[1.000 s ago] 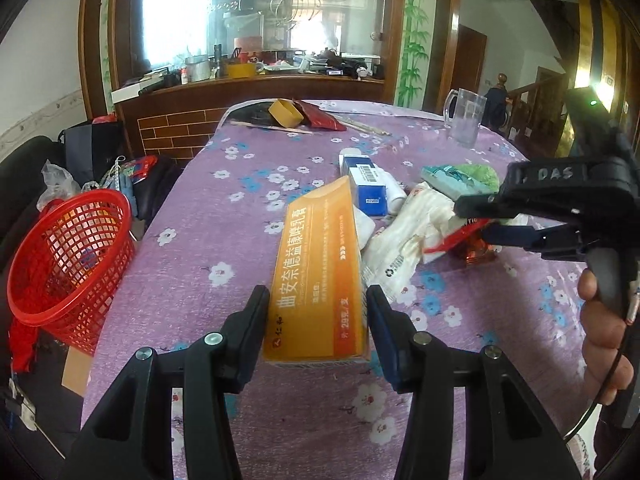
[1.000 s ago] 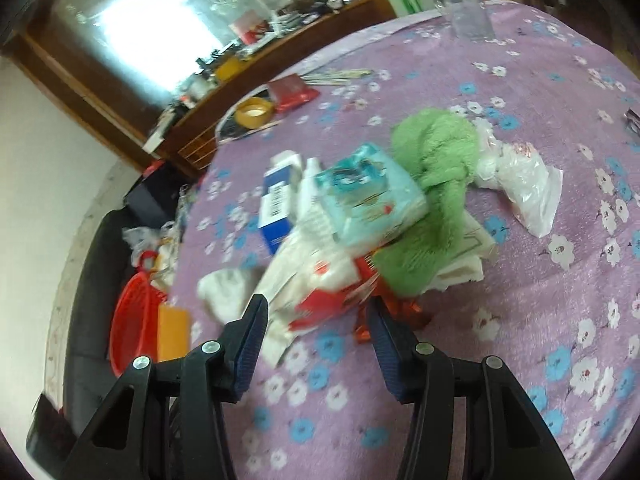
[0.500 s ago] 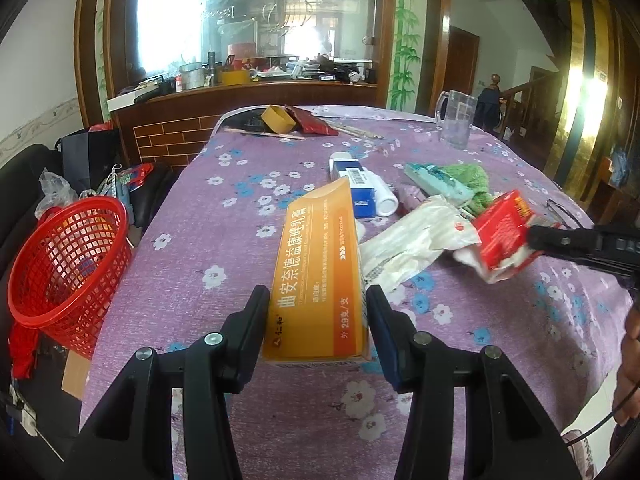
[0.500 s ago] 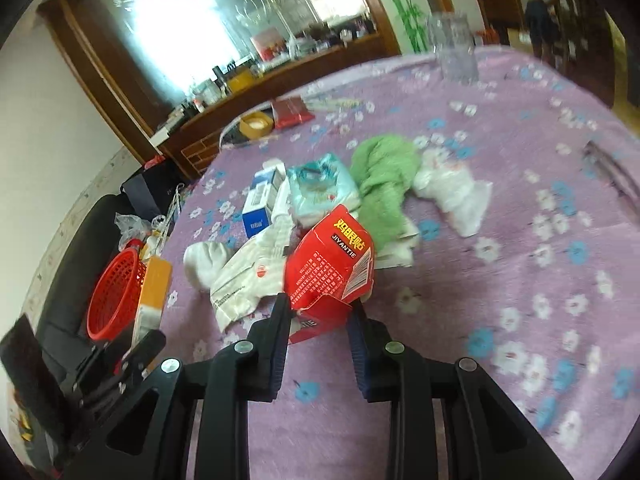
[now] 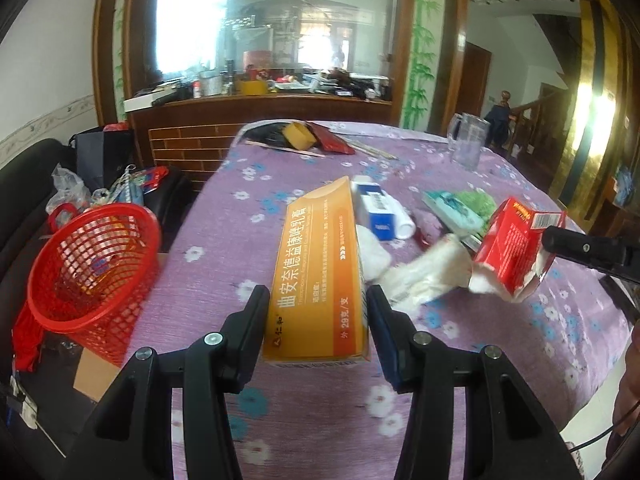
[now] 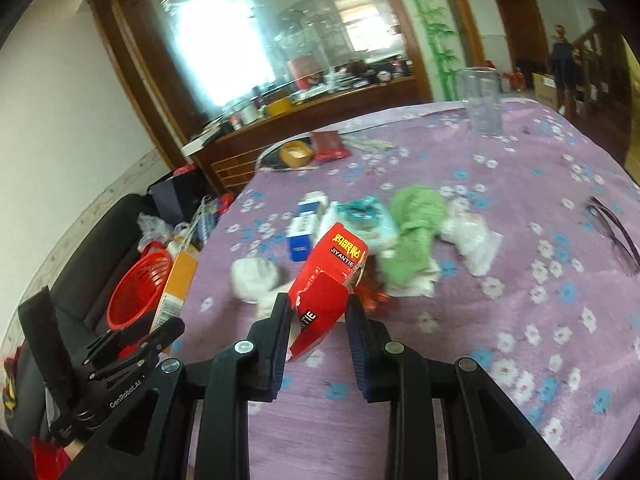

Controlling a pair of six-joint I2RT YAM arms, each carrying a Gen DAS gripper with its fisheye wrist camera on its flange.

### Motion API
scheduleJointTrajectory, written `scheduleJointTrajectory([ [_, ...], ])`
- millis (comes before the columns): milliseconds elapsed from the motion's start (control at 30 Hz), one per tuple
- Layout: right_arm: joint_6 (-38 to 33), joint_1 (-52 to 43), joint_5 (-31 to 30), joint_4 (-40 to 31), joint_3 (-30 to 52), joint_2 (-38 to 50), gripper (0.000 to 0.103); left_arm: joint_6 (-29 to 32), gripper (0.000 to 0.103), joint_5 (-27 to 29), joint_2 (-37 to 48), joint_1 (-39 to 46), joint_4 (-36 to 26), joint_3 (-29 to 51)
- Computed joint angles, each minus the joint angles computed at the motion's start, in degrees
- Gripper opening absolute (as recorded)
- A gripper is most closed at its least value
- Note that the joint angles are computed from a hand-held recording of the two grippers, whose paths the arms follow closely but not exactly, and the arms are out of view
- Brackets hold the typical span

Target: Collect trash

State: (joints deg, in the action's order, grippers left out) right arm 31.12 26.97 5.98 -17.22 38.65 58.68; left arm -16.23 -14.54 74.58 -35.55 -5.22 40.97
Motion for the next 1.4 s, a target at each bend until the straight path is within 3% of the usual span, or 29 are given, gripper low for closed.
scheduleJointTrajectory([
  [267,-4.06,7.60,-1.58,2.23,16.91,20.29,0.030,3.93,0.048,7.73,-5.50,17.00,-2.96,-1.05],
  [367,-5.02,9.63,-3.41,2.91,24.48,28.44,0.023,6.05,0.048,10.60,-4.17,24.11,-2.73,-0.42],
  [433,-5.43,10.74,-4.99,2.14,30.40,34.11,0.005,7.30,0.048,12.48,-3.01,28.25,-2.15,0.07],
  [600,-4.28,12.41,-6.45,-1.67,42.45,44.00,0.004,9.27,0.048,19.28,-1.49,36.07,-1.85,0.77],
  [700,-5.44,11.42,-5.68,-2.18,41.35,42.20,0.005,11.13,0.048,21.27,-1.11,37.41,-0.79,0.06],
  [767,-6.36,10.23,-6.30,-3.03,38.78,40.18,0.014,12.63,0.048,23.97,-0.14,37.60,-0.94,-0.22],
  [833,-6.64,9.43,-6.04,-2.69,34.73,37.77,0.040,14.29,0.049,25.80,-0.34,36.80,-1.14,-0.94],
  [900,-8.29,9.33,-6.50,-2.14,31.07,36.23,0.056,17.01,0.065,26.47,-2.17,35.29,-2.11,-2.53],
  [1167,-11.94,8.57,-5.28,-0.70,24.66,36.30,0.057,22.45,0.066,18.08,-3.69,26.80,-1.05,-7.49],
  [1367,-14.50,11.69,5.42,-2.28,28.33,42.57,0.056,22.79,0.066,14.82,1.26,24.02,0.47,-6.66],
  [1400,-14.91,11.81,6.40,-2.05,28.26,42.94,0.047,23.01,0.066,13.21,2.03,23.09,0.93,-6.59],
])
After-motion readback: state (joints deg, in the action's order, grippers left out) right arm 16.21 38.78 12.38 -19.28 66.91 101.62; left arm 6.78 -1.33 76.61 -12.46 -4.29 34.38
